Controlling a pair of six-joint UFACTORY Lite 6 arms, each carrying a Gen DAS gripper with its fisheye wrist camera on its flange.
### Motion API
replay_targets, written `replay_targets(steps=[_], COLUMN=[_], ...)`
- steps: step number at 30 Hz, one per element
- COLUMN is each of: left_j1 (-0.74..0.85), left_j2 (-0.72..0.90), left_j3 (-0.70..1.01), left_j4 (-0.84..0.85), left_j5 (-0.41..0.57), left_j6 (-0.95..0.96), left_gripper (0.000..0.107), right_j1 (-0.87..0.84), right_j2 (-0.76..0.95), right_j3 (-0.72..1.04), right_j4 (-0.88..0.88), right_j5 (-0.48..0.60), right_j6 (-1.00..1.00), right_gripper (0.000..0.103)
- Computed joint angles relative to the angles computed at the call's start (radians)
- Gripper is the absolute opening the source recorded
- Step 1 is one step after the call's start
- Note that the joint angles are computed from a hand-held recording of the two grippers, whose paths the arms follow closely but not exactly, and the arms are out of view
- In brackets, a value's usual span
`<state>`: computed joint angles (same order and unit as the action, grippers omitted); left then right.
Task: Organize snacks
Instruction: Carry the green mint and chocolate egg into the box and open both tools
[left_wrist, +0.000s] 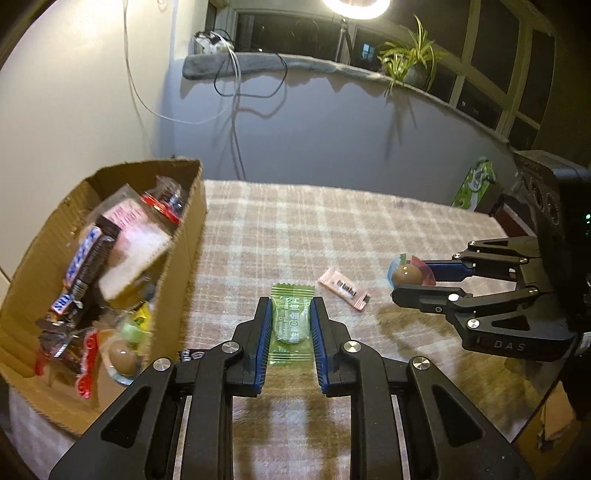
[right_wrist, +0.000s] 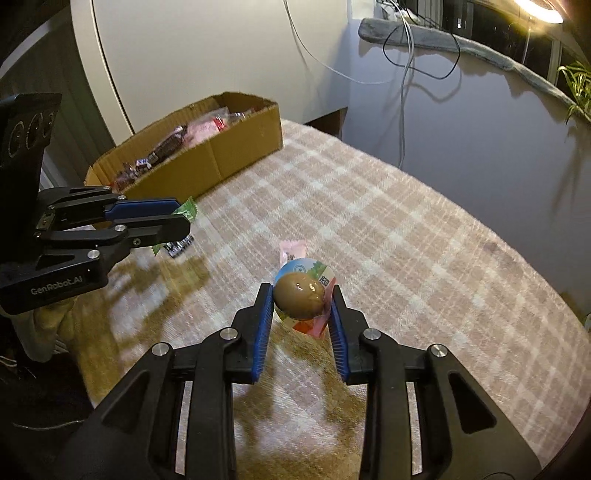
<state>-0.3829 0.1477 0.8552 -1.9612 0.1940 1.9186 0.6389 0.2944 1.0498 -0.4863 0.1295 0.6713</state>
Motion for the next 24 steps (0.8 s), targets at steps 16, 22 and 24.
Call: replay_targets(steps=[16,22,24], left_j1=[0.277,0.395,0.426], left_j2=[-0.131,-0.096,-0.076], left_j3=[-0.028,0.016,0.034], left_j4=[0.268,0.329,0.336], left_j5=[0.103,0.148,0.160], left_j6=[-0.171,-0.186,-0.185], left_gripper=[0.019,0.019,0.019], right_j1=[0.127,0.166,0.175], right_j2=[0.189,0.355,0.422], right_j3=[0.399,0.651,0.754], right_j4=[0.154,0.258,0.292], right_j5=[0.120,0.188,0.223], right_j6=[-0.124,-0.232,-0.272], right_gripper=[0.030,0.030,0.030])
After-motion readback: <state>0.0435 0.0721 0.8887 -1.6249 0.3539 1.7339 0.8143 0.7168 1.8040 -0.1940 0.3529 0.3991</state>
